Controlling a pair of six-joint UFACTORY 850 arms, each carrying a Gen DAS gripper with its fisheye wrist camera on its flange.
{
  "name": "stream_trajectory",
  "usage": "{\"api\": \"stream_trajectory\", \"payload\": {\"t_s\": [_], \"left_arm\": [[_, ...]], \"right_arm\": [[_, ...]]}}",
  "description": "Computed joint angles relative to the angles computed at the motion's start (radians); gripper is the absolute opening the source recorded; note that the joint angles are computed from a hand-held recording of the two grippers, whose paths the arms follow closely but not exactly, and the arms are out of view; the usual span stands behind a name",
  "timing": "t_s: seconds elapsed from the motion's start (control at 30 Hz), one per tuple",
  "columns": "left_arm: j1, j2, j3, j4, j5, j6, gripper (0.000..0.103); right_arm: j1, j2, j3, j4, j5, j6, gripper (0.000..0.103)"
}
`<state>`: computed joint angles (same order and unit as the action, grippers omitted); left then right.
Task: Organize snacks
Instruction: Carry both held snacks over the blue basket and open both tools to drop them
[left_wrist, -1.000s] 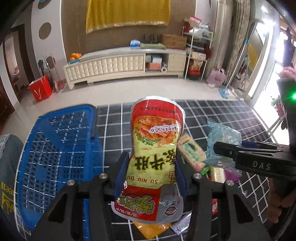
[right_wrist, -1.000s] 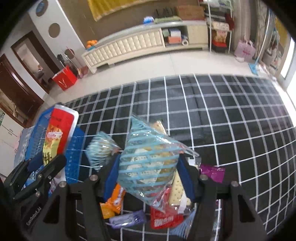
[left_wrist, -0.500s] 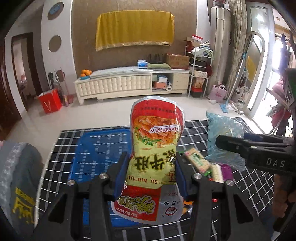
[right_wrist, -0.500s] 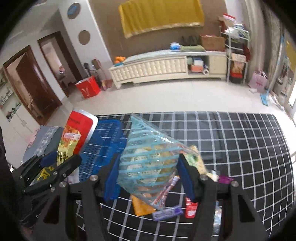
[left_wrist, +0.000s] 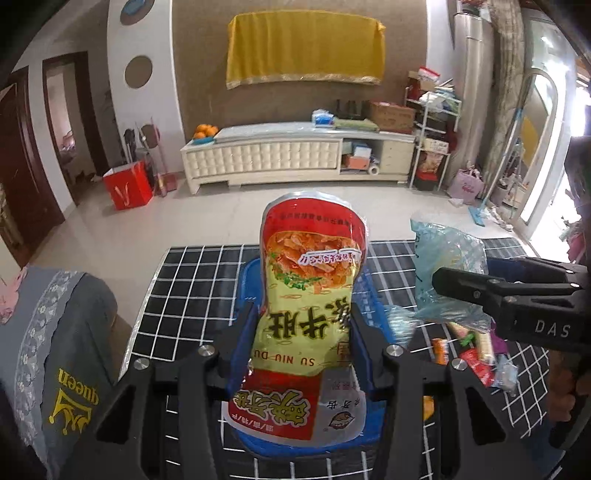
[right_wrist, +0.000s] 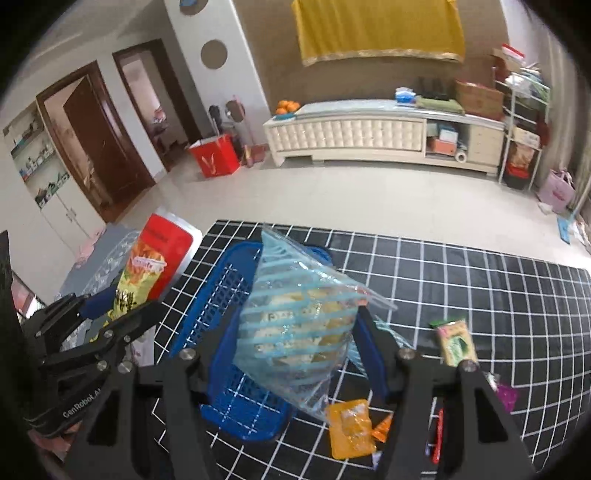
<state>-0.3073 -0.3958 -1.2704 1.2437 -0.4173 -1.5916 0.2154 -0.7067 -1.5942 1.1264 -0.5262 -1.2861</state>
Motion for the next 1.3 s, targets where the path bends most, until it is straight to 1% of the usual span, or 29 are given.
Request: {"api": "stream_trajectory", "payload": {"t_s": [0.1,0.3,0.43,0.53,0.7,0.83,0.97,1.07,1.13,1.17,1.2,1.23,1.27,1.3], "left_arm": [[0.026,-0.035,-0.023,-0.044,0.02,0.043,0.045],[0.069,-0.107,-0.07,-0.188,0.057,0.181,0.045],[0.085,-0.156,-0.105,-0.266,0.079,0.258,0.044],[0.101,-0.187,-0.135,-0.337,0.099,0.335,0.044],[0.118,-0.236,-0.186,-0.437,0.089,0.44,0.043],[0.125,-0.26,-0.212,-0.464,0.073,0.487,0.044],[0.131,-0.275,-0.229,-0.463,0.066,0.498,0.046],[0.134,-0.281,-0.239,-0.485,0.07,0.518,0.049],[0.135,-0.283,-0.241,-0.486,0.072,0.519,0.062],[0.136,-0.283,-0.239,-0.487,0.076,0.523,0.065],[0.135,-0.281,-0.236,-0.473,0.076,0.508,0.066],[0.134,-0.277,-0.231,-0.45,0.073,0.484,0.066],[0.133,-0.274,-0.226,-0.441,0.071,0.474,0.066],[0.134,-0.27,-0.222,-0.441,0.072,0.47,0.068]], "right_arm": [[0.023,-0.046,-0.059,-0.097,0.003,0.073,0.065],[0.06,-0.128,-0.164,-0.269,0.015,0.206,0.065],[0.074,-0.202,-0.261,-0.394,-0.022,0.321,0.065],[0.082,-0.238,-0.316,-0.451,-0.055,0.379,0.065],[0.097,-0.269,-0.365,-0.514,-0.07,0.428,0.065],[0.104,-0.296,-0.41,-0.567,-0.069,0.468,0.066],[0.103,-0.334,-0.47,-0.599,-0.106,0.503,0.066],[0.101,-0.339,-0.478,-0.589,-0.105,0.494,0.068],[0.102,-0.332,-0.468,-0.585,-0.088,0.482,0.069],[0.103,-0.329,-0.464,-0.584,-0.087,0.472,0.071],[0.103,-0.316,-0.443,-0.579,-0.068,0.456,0.072],[0.103,-0.31,-0.435,-0.569,-0.054,0.445,0.077],[0.101,-0.304,-0.428,-0.55,-0.046,0.427,0.084],[0.099,-0.297,-0.421,-0.535,-0.042,0.416,0.086]]}}
